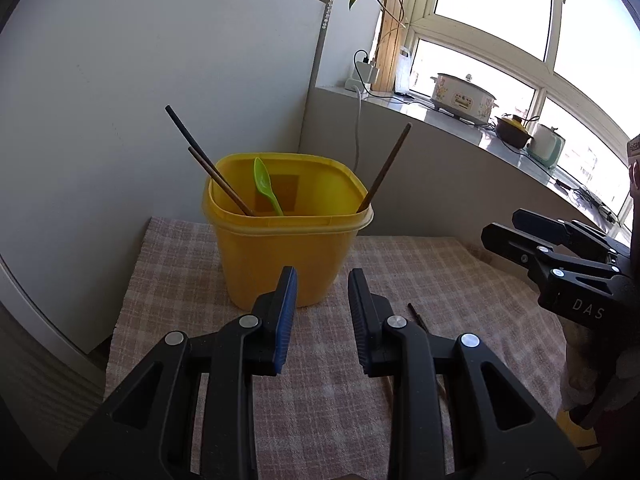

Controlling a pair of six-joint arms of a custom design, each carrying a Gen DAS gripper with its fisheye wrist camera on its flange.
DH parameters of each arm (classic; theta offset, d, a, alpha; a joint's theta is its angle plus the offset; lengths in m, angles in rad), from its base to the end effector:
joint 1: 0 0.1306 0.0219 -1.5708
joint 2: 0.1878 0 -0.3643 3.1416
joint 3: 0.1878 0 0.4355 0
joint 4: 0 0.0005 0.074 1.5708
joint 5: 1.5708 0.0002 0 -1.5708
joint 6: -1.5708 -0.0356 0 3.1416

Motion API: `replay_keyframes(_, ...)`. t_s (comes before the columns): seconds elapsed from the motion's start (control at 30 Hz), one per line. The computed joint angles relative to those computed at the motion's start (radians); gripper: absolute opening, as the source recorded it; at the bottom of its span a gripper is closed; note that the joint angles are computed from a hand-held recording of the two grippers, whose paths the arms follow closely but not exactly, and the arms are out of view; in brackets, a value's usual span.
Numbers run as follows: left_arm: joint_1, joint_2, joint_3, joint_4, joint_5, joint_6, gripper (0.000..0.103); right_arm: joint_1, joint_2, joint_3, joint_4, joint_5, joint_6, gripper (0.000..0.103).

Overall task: Organize utensils
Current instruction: 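Open both tools and move them back over the remaining chopsticks, then close the left tool on a wooden chopstick while the right tool grips another wooden chopstick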

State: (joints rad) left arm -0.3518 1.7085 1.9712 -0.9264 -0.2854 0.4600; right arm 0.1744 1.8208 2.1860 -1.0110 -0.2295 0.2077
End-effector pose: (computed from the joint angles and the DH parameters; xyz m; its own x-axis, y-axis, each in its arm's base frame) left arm 0.6079 -0.2130 0.5221 -0.5726 -0.2436 -0.7828 -0.1470 0.9699 -0.1943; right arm 0.6583 0.1237 0.5505 -0.5082 -0.2934 -0.8097 -0.4626 0.8860 -0.0307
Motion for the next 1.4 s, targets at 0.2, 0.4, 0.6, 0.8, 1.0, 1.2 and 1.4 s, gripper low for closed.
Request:
replay_keyframes(0.2,-0.028,0.018,-0.001,-0.055,0.024,0.005,0.037,-0.018,-0.046,-0.08,0.023,0.008,0.015,0.076)
replay_keyframes(0.4,-0.044,0.045,0.014,-0.108,0.054,0.012,0.038,-0.036,-0.071,-0.136,0.029,0.003,0.023,0.08)
replay_keyframes(0.6,-0.05,0.081,0.041,-0.16,0.084,0.004,0.038,-0.062,-0.068,-0.162,0.003,-0.015,0.018,0.081)
replay_keyframes(0.8,-0.049,0.132,0.09,-0.213,0.136,-0.014,0.038,-0.085,-0.034,-0.146,-0.055,-0.004,0.032,0.082)
replay_keyframes(1.0,-0.048,0.195,0.155,-0.268,0.199,-0.016,0.038,-0.119,0.019,-0.097,-0.15,-0.04,0.019,0.082)
replay_keyframes(1.2,-0.045,0.251,0.216,-0.301,0.221,-0.009,0.037,-0.137,0.097,-0.01,-0.283,-0.081,0.024,0.071)
replay_keyframes(1.4,-0.043,0.302,0.276,-0.334,0.22,-0.013,0.027,-0.136,0.194,0.103,-0.438,-0.146,0.021,0.047)
